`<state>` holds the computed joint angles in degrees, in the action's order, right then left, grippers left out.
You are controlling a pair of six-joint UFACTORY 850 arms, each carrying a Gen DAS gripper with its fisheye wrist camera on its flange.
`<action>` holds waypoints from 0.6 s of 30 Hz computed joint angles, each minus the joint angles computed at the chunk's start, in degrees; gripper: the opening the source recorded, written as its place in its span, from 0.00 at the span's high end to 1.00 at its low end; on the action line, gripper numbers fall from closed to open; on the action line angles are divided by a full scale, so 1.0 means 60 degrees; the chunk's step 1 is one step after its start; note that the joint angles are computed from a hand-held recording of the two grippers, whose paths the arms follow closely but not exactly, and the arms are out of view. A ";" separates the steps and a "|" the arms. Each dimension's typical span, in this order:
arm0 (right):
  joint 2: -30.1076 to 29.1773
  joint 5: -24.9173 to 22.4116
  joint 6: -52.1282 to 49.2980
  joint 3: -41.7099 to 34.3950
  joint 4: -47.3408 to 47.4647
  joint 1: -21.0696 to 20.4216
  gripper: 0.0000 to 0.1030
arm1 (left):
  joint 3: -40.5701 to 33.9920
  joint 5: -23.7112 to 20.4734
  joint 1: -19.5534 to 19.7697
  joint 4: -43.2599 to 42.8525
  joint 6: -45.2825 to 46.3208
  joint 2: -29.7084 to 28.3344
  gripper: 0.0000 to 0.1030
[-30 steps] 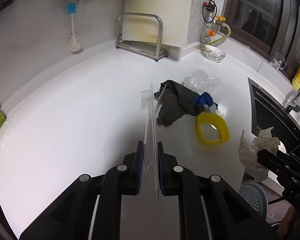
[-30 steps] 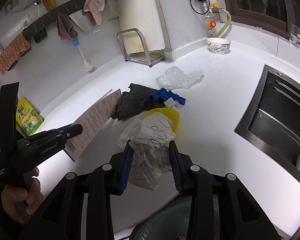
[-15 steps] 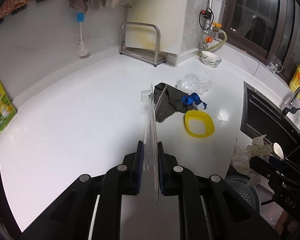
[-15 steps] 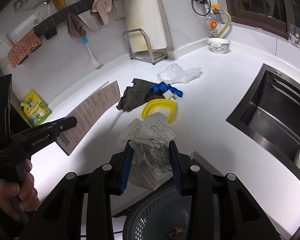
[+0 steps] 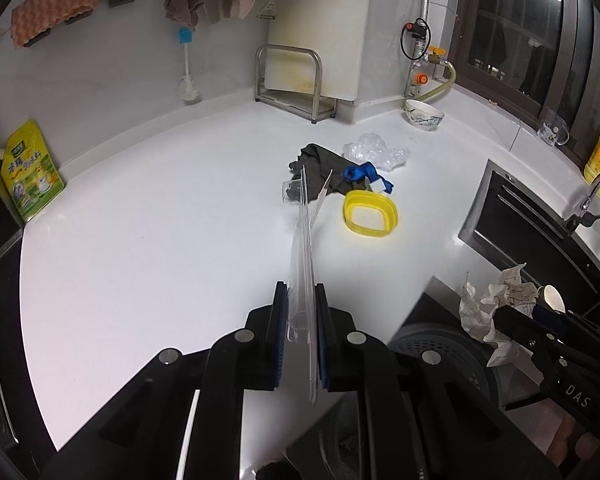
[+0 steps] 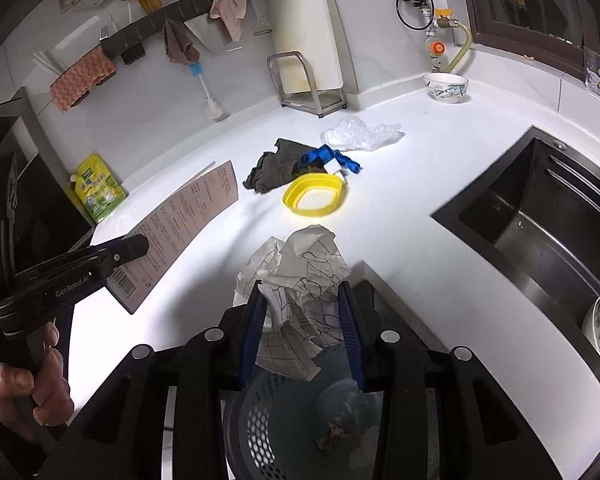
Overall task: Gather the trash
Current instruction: 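Carry the leaflet and crumpled paper with both grippers over the grey bin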
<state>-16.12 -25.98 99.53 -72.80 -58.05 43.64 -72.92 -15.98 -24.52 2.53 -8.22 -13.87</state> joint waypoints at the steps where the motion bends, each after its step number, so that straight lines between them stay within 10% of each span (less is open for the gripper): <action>1: 0.0148 0.0053 0.0028 0.0191 -0.0027 0.0027 0.66 | 0.0188 0.0023 -0.0119 0.0409 -0.0500 0.0158 0.87; 18: 0.1706 0.0465 0.0087 0.2561 0.0353 0.0560 0.66 | 0.2325 -0.0211 -0.1794 0.3010 -0.4022 0.1718 0.87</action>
